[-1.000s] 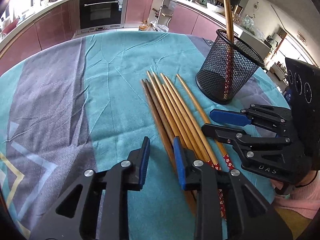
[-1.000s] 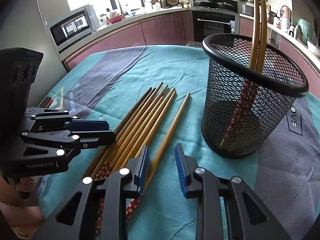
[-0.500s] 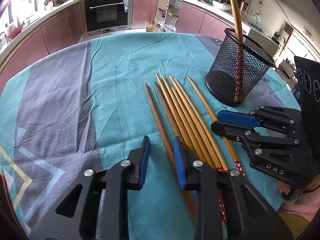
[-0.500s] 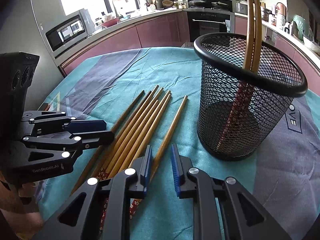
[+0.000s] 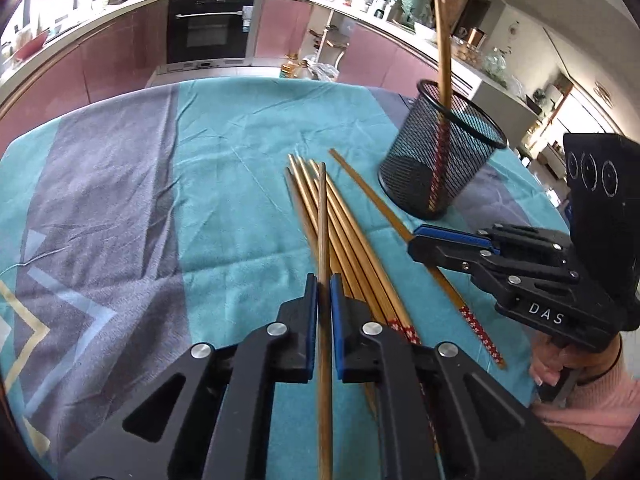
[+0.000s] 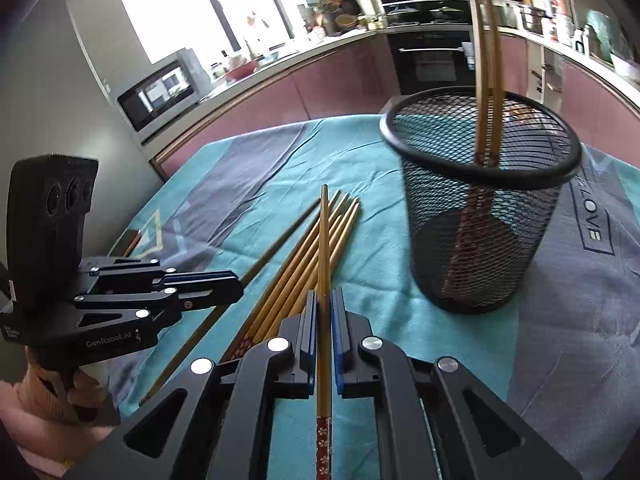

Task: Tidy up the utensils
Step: 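Close the right tool on a chopstick while the left tool grasps another, then lift both chopsticks upright and carry them over the mesh cup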

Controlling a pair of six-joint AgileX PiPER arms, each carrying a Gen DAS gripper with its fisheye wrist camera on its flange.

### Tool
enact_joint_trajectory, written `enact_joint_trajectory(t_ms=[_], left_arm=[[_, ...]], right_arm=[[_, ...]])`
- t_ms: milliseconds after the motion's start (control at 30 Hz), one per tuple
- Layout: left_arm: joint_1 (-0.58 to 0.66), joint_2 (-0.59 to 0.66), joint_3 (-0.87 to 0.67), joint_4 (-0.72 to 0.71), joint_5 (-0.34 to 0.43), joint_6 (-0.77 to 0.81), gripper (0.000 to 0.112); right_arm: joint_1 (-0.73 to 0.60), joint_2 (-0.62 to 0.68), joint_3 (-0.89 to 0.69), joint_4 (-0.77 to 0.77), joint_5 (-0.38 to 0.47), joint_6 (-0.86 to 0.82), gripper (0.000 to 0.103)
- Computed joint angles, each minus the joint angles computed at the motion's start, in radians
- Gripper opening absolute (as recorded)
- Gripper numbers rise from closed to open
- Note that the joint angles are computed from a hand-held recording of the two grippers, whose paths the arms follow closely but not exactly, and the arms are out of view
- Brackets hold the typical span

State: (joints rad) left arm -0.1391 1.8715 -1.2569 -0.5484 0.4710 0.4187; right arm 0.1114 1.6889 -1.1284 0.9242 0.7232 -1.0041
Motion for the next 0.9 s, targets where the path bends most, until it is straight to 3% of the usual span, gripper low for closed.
enact_joint_trajectory(t_ms=[233,367,500,600,700,900], left_arm=[[-0.008,0.033,-0.041,0.054,0.054,-0.023,0.008],[0.001,0.057,-0.079,0.090,0.082,-0.046,0.015],[0.036,0.093,-0.122,0.000,0.131,0.035,0.015],[0.028,0.091,-0.119,0.030,0.118,0.000,0.008],[0.025,0.079,-0.104,0.020,0.108,-0.003,0.007],[0.038,-0.008,-0.067,-0.101,0.114,0.125,0.007]], right_arm=[[0.038,0.034,-0.039,-0.123,0.014,0.085,0.008],[0.053,0.047,-0.053,-0.151,-0.001,0.106,0.008],[0.055,0.068,-0.078,-0.153,0.008,0.108,0.007],[0.043,0.055,-0.063,-0.126,0.009,0.074,0.006],[0.021,0.027,-0.042,-0.077,0.016,0.027,0.006],[-0.066,-0.064,-0.010,0.025,0.067,-0.075,0.006]])
